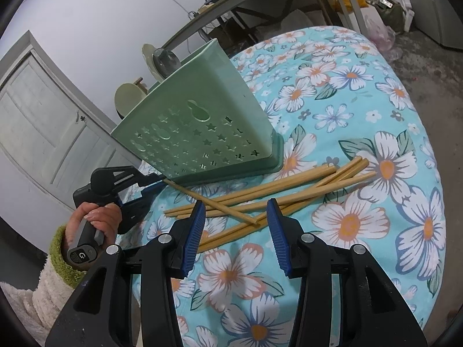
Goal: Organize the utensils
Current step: 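Grasp a wooden chopstick on the cover with the left gripper, then lift the chopstick with the left gripper while the right gripper grasps another chopstick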
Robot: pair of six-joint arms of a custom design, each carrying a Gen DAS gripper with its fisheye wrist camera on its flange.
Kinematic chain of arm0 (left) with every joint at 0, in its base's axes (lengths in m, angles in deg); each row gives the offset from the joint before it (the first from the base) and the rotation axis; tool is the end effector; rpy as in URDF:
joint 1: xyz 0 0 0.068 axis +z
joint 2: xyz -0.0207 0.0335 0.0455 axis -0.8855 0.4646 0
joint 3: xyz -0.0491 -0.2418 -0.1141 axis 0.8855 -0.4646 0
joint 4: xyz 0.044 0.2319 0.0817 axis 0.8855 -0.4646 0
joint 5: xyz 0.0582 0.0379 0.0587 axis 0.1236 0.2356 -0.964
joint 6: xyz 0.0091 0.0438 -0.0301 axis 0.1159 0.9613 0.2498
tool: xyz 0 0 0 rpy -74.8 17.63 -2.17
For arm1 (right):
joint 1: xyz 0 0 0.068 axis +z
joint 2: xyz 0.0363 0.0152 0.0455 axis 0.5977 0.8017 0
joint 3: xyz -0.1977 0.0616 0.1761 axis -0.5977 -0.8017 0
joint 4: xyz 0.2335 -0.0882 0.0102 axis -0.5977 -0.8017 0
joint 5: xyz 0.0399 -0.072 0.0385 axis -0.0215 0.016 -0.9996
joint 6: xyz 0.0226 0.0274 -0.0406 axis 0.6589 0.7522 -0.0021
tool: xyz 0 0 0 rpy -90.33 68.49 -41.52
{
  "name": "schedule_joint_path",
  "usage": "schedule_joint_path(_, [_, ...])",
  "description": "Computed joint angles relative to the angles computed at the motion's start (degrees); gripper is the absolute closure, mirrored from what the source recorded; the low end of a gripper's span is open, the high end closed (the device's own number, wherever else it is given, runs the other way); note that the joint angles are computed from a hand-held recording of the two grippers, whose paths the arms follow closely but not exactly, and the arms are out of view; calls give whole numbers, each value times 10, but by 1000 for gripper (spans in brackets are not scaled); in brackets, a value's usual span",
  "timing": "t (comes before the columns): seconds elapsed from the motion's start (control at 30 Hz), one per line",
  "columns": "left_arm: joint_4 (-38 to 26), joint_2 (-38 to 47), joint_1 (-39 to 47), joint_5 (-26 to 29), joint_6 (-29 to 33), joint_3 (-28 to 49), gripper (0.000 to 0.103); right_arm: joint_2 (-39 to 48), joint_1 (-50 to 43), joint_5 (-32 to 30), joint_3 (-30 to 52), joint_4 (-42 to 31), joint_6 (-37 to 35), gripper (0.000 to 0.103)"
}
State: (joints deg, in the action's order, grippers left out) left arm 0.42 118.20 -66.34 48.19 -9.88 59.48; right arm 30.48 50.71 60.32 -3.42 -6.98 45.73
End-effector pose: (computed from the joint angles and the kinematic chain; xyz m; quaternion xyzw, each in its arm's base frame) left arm 0.2939 -0.0376 0.1539 -0.4456 0.7756 -0.4199 0.1533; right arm 0.2139 0.0690 0.1673 -0.0200 0.8971 0.3132 0.3110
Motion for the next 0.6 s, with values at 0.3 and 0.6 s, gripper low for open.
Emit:
schedule_joint_path(0.3, [-68,-75,48,35,36,-33,97,-11,-12,-4,-2,-3,-6,59])
schedule_joint_path(0.6, [-274,-140,161,73,231,-8,96,-39,-3,-6,-12,-16,-5,59])
